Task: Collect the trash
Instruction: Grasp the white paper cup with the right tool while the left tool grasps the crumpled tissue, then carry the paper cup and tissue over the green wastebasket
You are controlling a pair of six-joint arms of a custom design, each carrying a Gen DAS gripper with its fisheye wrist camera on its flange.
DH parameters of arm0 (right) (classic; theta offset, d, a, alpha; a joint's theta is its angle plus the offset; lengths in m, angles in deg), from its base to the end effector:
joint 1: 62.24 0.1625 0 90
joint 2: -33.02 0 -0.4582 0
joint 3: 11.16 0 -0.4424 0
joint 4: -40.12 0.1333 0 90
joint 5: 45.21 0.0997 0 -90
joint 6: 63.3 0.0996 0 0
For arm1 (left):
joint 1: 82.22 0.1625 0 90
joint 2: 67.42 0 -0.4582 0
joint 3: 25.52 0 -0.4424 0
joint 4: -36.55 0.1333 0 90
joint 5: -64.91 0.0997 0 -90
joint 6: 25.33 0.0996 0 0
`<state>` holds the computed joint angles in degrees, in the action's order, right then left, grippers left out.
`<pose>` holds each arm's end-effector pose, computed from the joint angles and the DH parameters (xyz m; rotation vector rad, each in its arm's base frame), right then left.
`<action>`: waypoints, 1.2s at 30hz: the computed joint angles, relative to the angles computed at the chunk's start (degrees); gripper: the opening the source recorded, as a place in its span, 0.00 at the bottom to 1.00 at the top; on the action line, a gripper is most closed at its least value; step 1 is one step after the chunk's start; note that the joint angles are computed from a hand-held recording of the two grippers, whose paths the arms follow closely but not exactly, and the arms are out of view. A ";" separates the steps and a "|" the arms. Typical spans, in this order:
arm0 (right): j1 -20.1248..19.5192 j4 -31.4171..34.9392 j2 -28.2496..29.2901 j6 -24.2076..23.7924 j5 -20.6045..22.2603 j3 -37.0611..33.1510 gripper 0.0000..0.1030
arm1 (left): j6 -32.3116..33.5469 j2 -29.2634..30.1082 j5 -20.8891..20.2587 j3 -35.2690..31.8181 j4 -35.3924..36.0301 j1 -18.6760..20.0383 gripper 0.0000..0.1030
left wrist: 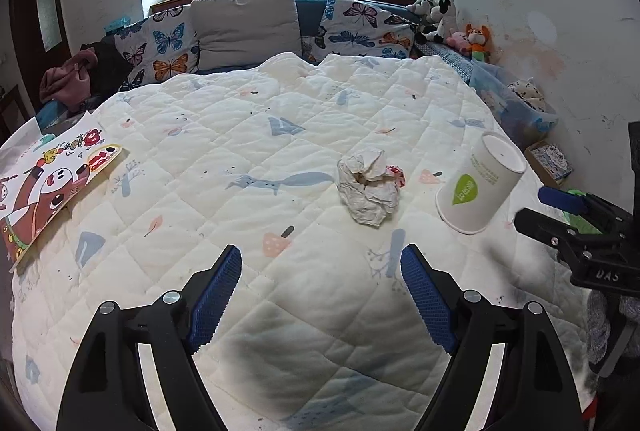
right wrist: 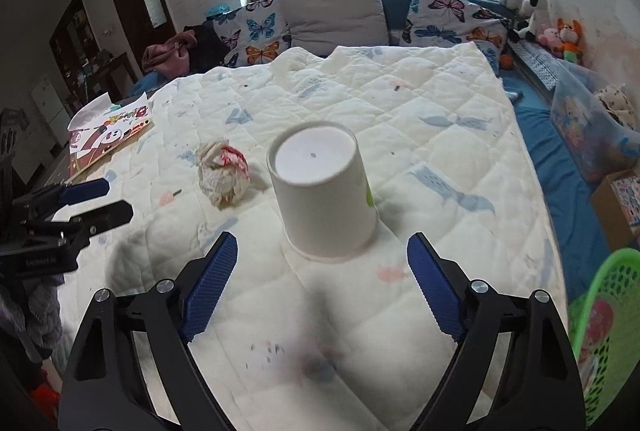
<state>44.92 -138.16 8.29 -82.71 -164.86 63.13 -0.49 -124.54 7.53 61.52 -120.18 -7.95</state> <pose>0.3267 -0.7731 0.0123 0.5605 -2.4333 0.8605 -0.0267 -0.7844 0.3192 0.6205 2.3611 -0.7495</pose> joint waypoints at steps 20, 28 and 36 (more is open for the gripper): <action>-0.81 1.18 -0.30 1.65 1.56 -2.97 0.60 | 1.61 8.29 -1.16 -9.55 4.18 0.55 0.81; -0.64 -4.91 -5.13 0.43 0.87 4.03 0.60 | -0.40 13.09 -0.10 -15.66 7.29 0.76 0.82; -1.37 -10.77 -9.66 1.46 -0.28 11.54 0.60 | -2.35 13.51 -2.31 -16.47 9.54 1.25 0.55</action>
<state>43.55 -148.92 -1.37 -81.25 -165.14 74.66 -2.84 -111.04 5.22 45.06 -110.64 -6.70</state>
